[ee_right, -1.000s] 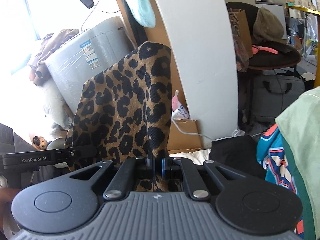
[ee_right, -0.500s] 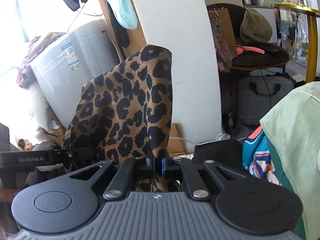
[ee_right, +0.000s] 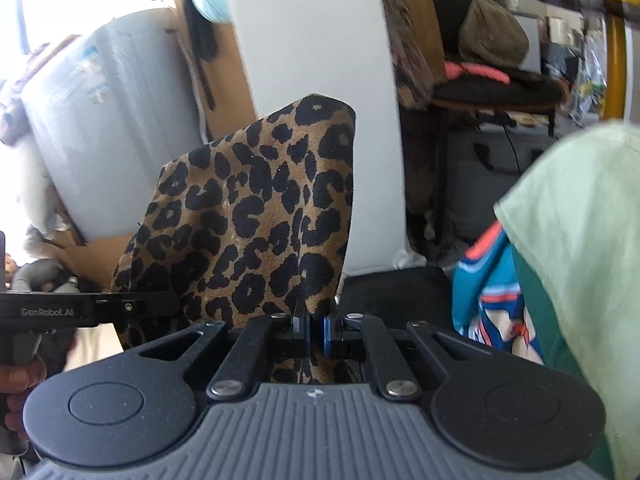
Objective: Fold clothes
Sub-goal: 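Carry the leopard bundle with both grippers and lower it beside the black garment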
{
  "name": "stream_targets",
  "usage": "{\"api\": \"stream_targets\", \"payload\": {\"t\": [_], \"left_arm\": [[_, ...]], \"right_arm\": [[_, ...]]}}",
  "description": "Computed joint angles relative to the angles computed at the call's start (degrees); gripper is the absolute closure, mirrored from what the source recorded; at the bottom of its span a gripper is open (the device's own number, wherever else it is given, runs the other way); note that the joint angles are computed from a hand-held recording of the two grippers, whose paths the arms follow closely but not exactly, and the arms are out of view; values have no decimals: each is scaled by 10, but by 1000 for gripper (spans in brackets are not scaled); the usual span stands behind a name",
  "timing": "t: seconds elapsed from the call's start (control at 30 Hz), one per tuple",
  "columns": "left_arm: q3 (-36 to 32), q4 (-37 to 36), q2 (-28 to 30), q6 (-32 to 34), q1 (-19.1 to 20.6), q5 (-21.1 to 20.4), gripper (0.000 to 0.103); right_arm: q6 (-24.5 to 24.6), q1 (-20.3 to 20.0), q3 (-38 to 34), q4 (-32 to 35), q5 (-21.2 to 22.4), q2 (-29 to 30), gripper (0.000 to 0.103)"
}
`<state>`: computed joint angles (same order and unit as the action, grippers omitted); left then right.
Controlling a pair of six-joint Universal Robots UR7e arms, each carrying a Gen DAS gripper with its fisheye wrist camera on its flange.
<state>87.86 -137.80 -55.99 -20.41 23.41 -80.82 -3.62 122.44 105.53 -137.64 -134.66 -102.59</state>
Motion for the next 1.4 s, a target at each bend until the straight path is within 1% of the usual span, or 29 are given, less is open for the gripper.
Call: {"api": "stream_targets", "payload": {"t": [0.13,0.23,0.37,0.5,0.63,0.7,0.83,0.93,1.1,1.2,1.27,1.4], "left_arm": [[39,-66,26,2,14,-15,80],[62,-115,51,4,26,-32,80],[92,-186,85,-11,35,-40,80],[94,-245,134,-30,47,-46,80],[80,-281,175,-29,64,-53,79],[67,-283,194,-27,75,-60,79],[38,-271,223,3,92,-68,79],[14,-261,242,-2,107,-68,79],[-37,-231,276,13,129,-66,79],[-72,-197,292,11,144,-75,79],[-87,-186,300,19,149,-79,79],[-107,-186,311,28,151,-72,79]], "right_arm": [[-47,-48,48,-61,5,-15,99],[-93,-87,79,-110,10,-21,99],[-145,-146,107,-167,29,-21,99],[-186,-204,123,-239,52,-4,99],[-237,-256,127,-293,88,20,99],[-254,-279,127,-312,106,32,99],[-262,-316,110,-333,136,67,99],[-275,-343,93,-339,161,98,99],[-283,-362,55,-331,177,146,99],[-267,-376,33,-311,199,161,99],[-278,-379,20,-308,201,174,99],[-291,-376,0,-310,196,195,99]]}}
